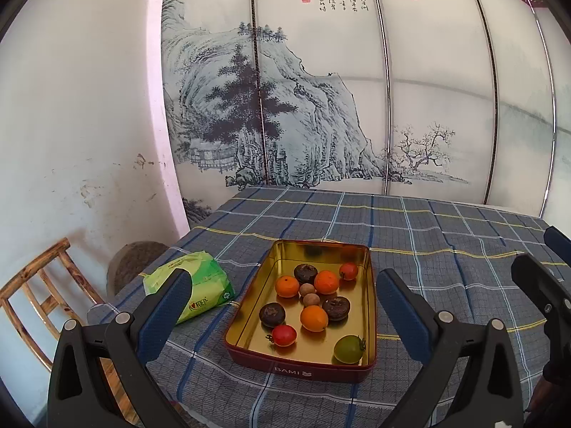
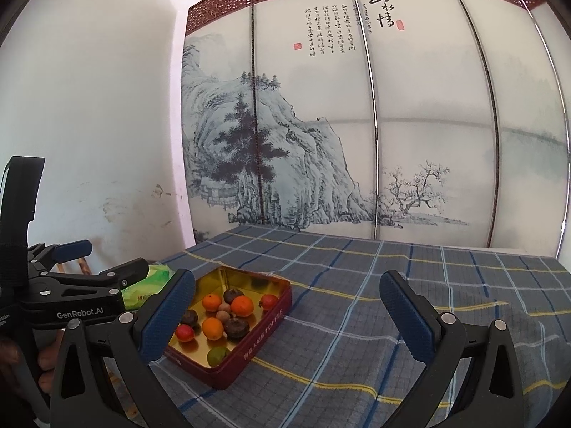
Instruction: Organize fruits
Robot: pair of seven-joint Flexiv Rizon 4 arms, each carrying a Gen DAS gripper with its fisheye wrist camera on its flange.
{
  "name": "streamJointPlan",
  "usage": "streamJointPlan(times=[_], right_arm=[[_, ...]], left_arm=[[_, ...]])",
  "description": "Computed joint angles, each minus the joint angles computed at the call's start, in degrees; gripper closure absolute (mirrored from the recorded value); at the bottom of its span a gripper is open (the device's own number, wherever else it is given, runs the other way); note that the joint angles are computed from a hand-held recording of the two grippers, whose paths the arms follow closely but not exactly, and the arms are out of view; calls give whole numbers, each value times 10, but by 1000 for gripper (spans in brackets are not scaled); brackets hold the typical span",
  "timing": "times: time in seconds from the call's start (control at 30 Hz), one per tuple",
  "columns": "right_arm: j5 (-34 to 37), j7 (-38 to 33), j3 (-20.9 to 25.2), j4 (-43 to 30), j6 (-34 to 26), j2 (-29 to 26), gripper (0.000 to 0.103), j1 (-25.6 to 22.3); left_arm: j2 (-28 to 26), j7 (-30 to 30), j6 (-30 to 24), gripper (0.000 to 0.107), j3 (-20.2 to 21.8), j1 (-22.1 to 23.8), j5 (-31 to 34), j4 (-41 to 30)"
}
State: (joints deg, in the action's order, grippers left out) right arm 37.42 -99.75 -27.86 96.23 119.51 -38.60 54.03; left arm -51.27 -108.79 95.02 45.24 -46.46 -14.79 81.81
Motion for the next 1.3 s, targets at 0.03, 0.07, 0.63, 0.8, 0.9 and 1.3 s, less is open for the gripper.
streamJointPlan(times=[0.03,0.07,0.63,0.8,0.9,1.3], right_arm=[[0,1,0,-1,-3,0,0,-1],[0,2,1,0,-2,0,0,-2],[-22,20,-13,8,-7,3,0,6],[-27,18,-9,9,-8,5,0,3],[-31,23,-7,9,-13,5,0,-1],[-93,85,39,11,-40,5,0,-72]], left_arm=[[-1,1,-3,4,-1,2,0,-4],[-2,1,-6,4,-1,2,1,-7],[8,-28,-9,4,-8,14,39,-14],[8,-25,-9,4,-8,14,38,-13],[10,-23,-10,4,-9,14,40,-10],[11,-32,-55,4,-39,43,81,-48]])
